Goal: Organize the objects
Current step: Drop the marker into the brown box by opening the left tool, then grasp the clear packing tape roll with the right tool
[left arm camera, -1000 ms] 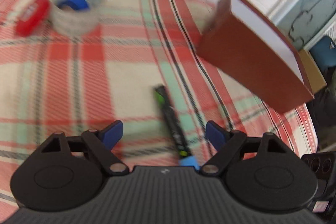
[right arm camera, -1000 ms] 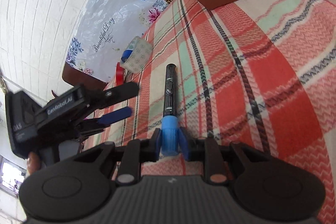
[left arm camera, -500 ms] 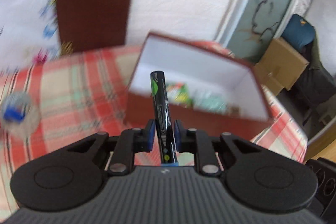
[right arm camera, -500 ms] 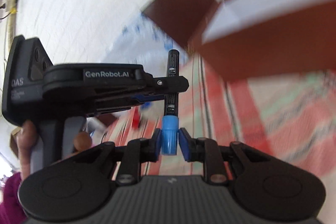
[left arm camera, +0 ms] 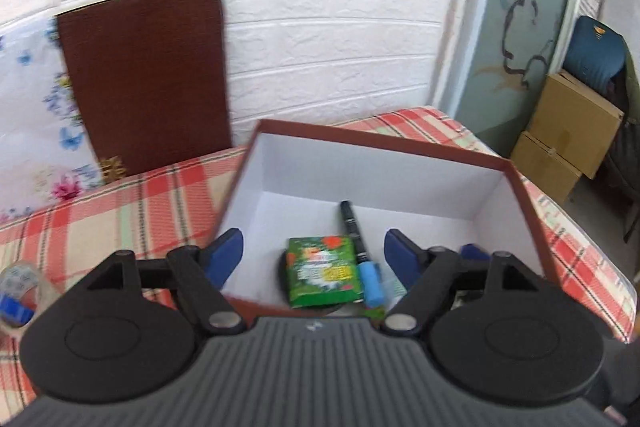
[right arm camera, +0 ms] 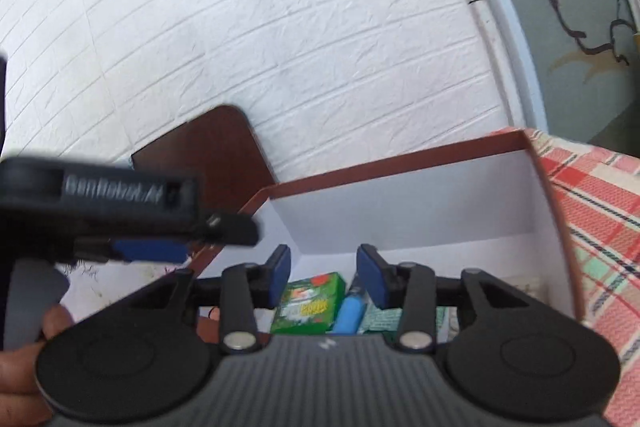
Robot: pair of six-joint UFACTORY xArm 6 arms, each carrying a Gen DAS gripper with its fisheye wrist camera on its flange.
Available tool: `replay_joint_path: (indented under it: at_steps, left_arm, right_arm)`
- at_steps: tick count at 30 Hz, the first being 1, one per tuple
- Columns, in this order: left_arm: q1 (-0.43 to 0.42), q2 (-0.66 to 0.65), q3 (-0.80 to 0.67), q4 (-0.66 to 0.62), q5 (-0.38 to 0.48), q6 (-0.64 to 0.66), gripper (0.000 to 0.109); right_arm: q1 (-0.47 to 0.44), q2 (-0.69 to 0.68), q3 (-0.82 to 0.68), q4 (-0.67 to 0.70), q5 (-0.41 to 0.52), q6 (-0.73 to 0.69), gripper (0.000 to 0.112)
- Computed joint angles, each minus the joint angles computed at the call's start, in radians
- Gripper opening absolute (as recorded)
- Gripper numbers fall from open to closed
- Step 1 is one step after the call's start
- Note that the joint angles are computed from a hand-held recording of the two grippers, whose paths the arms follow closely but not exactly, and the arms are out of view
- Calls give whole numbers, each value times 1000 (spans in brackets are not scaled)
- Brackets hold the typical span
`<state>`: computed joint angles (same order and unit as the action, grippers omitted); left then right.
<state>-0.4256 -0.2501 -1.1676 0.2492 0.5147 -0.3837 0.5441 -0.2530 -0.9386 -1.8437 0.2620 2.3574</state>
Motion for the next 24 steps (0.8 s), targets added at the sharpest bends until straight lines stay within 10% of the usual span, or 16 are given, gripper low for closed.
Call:
replay_joint_path:
  at_steps: [6, 17, 24]
  left_arm:
    - [92, -207, 228, 127, -17, -68, 81]
    - [519, -490, 589, 196, 26, -98, 83]
    - [735, -582, 784, 91, -209, -59, 98]
  right_arm:
    - [139, -100, 101, -18, 171, 1, 43]
    - [261, 148, -39, 567, -107, -685, 51]
    - [339, 373, -269, 718, -96, -986, 75]
